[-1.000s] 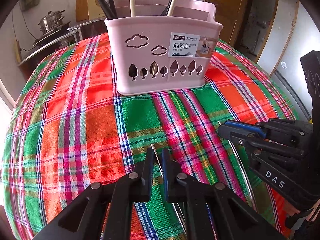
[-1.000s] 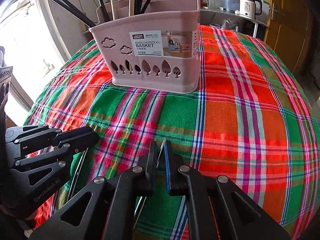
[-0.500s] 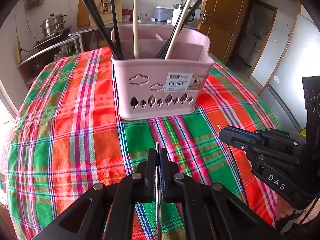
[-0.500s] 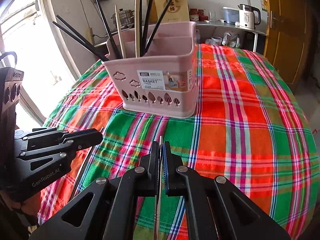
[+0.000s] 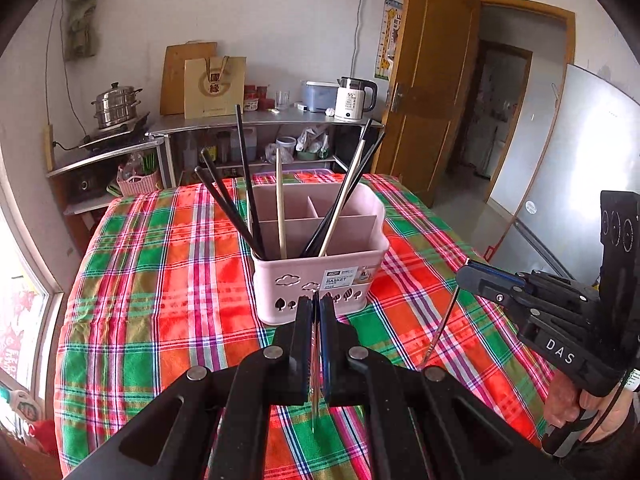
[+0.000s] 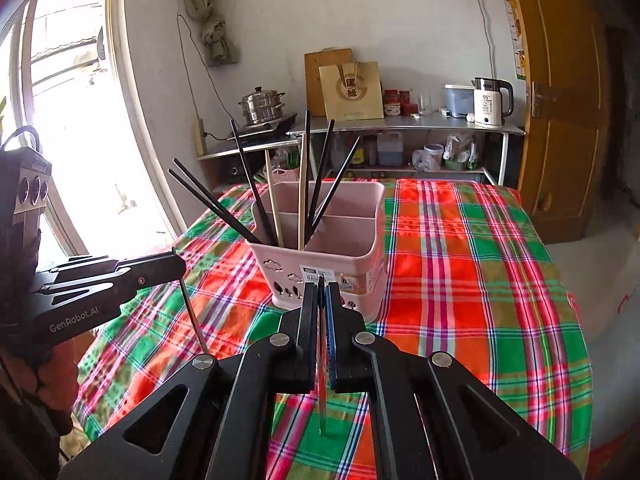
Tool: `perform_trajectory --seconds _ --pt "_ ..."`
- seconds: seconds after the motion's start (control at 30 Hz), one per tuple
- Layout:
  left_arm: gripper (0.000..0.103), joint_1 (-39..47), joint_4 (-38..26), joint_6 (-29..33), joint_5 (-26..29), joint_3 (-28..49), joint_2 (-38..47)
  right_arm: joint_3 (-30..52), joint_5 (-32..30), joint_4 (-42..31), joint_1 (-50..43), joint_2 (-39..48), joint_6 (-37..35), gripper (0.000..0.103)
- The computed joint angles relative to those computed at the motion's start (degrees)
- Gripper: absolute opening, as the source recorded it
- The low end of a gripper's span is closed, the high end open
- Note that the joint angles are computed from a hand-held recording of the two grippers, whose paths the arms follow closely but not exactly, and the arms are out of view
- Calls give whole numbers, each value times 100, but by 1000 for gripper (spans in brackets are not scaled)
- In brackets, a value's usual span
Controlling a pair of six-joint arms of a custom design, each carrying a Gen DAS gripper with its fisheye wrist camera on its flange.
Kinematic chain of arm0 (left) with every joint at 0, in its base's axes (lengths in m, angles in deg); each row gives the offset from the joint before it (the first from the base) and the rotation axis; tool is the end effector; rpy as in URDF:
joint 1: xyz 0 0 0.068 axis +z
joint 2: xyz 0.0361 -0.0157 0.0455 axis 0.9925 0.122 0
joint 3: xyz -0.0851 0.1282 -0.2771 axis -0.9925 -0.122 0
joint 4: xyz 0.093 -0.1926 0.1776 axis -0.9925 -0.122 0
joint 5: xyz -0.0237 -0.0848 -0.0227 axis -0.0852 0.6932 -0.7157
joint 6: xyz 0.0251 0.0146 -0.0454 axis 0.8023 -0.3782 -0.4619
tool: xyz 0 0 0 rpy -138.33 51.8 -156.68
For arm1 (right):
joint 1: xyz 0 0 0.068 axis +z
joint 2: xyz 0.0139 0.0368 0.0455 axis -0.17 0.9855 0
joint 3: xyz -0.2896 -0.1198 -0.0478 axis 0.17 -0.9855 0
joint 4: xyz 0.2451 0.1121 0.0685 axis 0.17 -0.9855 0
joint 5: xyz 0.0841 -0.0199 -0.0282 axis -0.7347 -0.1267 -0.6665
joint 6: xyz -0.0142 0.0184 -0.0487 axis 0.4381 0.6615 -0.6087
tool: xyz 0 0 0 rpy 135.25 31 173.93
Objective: Organize utensils
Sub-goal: 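Lift both held metal chopsticks and carry them above the pink basket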
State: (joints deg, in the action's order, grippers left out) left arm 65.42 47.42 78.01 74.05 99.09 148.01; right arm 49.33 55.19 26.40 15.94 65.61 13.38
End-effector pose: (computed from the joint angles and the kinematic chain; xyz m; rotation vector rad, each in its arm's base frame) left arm 0.3108 -0.1144 0.3094 0.8426 2.1818 -0.5535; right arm 0.1891 0.0776 0.2986 0.2693 2.1773 0.1583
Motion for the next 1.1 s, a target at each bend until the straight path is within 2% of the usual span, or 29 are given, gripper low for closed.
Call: perform_trajectory --seconds 0.3,0.67,0.87,1.1 --pt "3 64 -79 107 110 -284 -310 -65 264 -228 370 -246 156 4" --pt "3 175 -226 154 299 -252 -426 53 494 -396 594 -410 94 3" --pt "3 259 -374 135 414 4 -285 137 419 -264 510 -310 -19 3" --pt "3 304 -557 -17 464 713 -11 451 168 27 148 -67 -380 3"
